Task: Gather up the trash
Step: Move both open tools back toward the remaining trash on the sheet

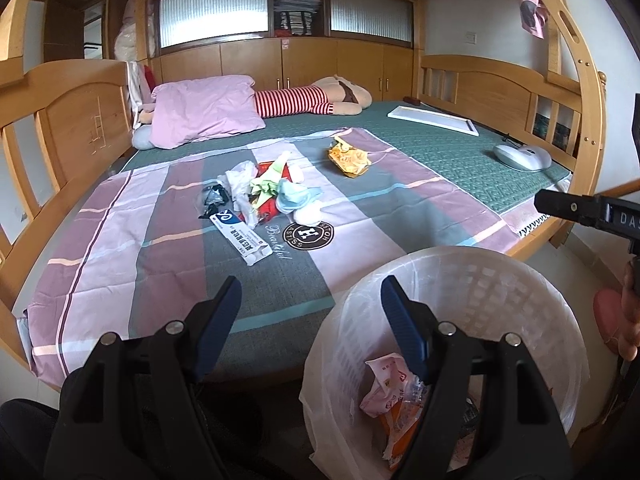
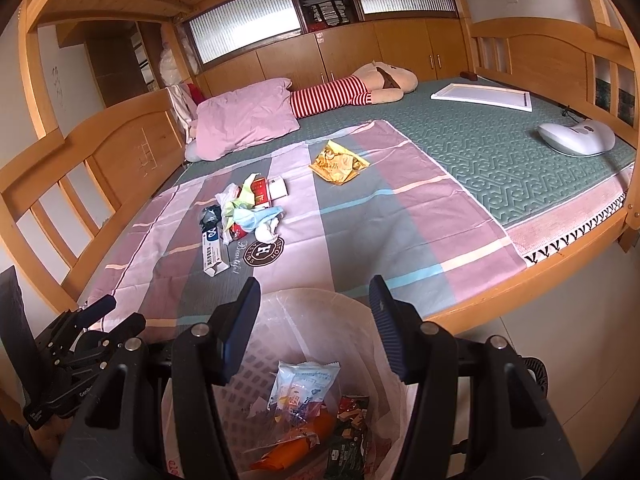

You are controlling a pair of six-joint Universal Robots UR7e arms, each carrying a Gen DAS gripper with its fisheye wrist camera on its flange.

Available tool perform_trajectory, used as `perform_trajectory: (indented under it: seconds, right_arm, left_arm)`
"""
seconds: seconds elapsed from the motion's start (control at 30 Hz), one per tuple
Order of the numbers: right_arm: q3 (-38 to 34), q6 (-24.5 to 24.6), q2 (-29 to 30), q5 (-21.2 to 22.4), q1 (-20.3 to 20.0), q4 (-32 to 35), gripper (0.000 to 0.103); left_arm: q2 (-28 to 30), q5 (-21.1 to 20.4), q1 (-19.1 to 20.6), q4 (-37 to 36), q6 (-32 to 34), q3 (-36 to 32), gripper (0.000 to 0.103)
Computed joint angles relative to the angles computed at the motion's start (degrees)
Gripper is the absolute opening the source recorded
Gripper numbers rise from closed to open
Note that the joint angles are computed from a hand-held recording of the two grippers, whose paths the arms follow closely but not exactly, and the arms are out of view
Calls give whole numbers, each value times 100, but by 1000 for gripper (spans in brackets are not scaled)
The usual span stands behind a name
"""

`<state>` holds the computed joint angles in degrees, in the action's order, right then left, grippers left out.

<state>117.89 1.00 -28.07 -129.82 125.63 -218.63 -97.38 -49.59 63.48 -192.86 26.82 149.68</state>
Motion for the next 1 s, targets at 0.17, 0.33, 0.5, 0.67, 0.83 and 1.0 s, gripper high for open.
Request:
perform_trajectory:
  seconds: [0.17, 0.33, 0.5, 0.67, 0.83, 1.0]
  right_arm:
    - [-40, 33, 24, 27, -11, 89, 57]
    - [-138, 23, 68, 111, -16, 245, 57]
    - [-209, -9, 117, 155, 3, 376, 57]
    - [-218, -34, 119, 201, -15, 453, 59]
    - [-208, -53, 110, 225, -32, 475, 60]
    - [-220, -47, 101, 267, -56, 526, 60]
  left_arm:
    - [67, 40, 74, -102, -65, -48, 73]
    - [68, -11, 299, 82, -343, -205, 73]
    - [46, -80, 399, 123, -450, -258, 74]
    - [82, -111, 426, 57, -453, -257, 76]
    - [78, -118, 420, 58, -478, -243, 76]
    - [104, -124, 425, -63, -419, -241, 76]
